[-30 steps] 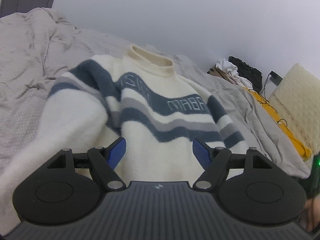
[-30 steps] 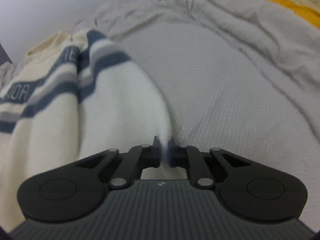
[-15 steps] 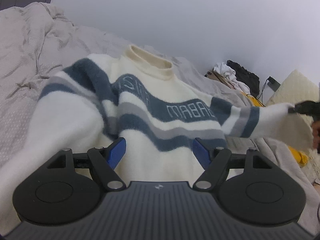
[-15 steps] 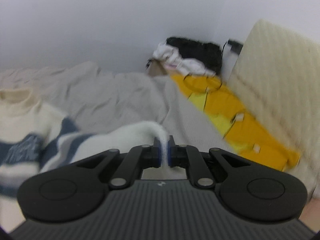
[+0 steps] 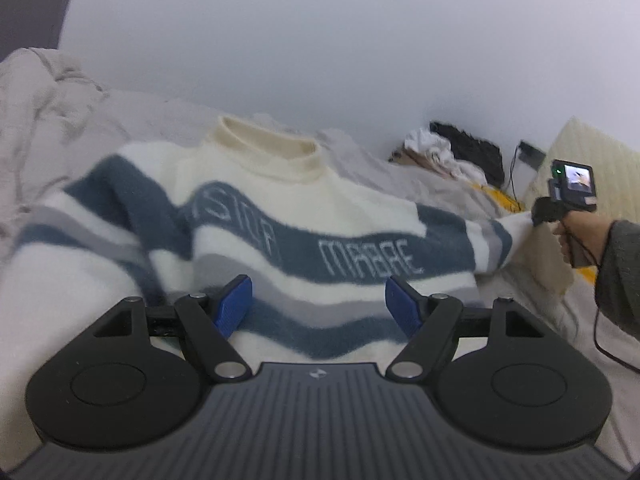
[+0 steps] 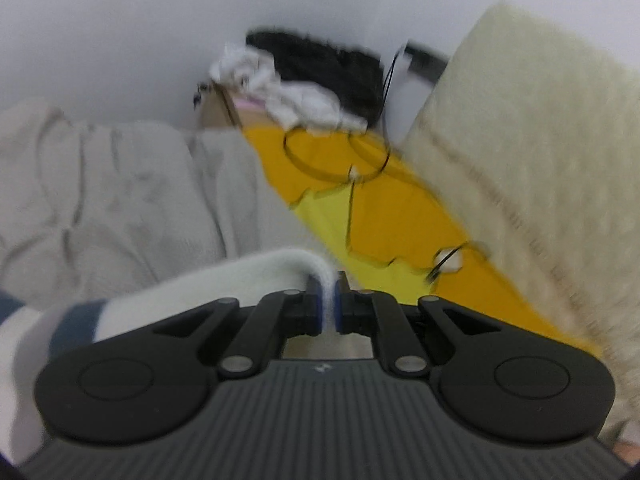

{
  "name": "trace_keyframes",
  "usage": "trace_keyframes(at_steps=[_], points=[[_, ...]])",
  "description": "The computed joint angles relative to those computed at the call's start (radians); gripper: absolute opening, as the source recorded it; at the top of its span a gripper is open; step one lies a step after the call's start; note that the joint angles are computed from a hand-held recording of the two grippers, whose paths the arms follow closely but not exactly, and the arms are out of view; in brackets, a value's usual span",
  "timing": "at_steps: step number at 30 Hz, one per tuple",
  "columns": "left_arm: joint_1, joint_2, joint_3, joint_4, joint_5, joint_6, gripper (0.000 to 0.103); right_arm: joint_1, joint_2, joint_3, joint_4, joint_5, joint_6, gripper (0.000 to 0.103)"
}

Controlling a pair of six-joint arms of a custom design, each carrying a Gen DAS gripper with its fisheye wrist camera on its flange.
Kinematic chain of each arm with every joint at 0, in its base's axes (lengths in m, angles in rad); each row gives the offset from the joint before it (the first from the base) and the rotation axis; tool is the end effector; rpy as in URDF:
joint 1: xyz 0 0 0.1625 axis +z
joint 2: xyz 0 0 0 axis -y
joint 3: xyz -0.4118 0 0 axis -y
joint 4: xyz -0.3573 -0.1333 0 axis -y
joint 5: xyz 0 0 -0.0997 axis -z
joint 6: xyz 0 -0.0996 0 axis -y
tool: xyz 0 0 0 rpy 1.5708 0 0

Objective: Fold large clothes

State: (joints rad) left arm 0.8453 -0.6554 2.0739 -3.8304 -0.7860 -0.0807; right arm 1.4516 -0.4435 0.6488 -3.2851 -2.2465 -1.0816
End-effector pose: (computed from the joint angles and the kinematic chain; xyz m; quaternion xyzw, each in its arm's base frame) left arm -0.1791 -0.5090 0.0877 0.1192 0.8495 -0.4839 0.1731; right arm -0.0253 -0.8082 0.3611 0.1169 -0.7144 0.3967 0.5644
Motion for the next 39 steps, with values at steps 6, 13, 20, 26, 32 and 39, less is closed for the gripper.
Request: trace_keyframes(at_steps=[6,13,20,26,32,39], points=[[0.044,0.037,-0.045,0.052,-0.036,0.015,0.078,-0.068,0.122,-0.184,0.117,0.048,0.053,0.009],[0.038,0.012,-0.029,0.05,-0.04,-0.013,0.078,-0.077,0.049,-0.011,0.014,0.115,0.092,0.036],[-0.002,-0.025,0.047,0.004,-0.03,-0.057,0.078,-0.057,-0.234,0.484,-0.152,0.162,0.207,0.068],[-0.076,-0.071,0.158,-0.045,-0.029,-0.115,0.077,-0.043,-0.499,0.937,-0.261,0.259,0.374,0.068],[-0.18,-0.095,0.256,-0.083,0.019,-0.165,0.077,-0.037,-0.681,1.301,-0.369,0.37,0.494,0.068],[-0.255,-0.106,0.303,0.032,-0.012,-0.232,0.076,-0.026,-0.821,1.621,-0.395,0.43,0.63,0.067]])
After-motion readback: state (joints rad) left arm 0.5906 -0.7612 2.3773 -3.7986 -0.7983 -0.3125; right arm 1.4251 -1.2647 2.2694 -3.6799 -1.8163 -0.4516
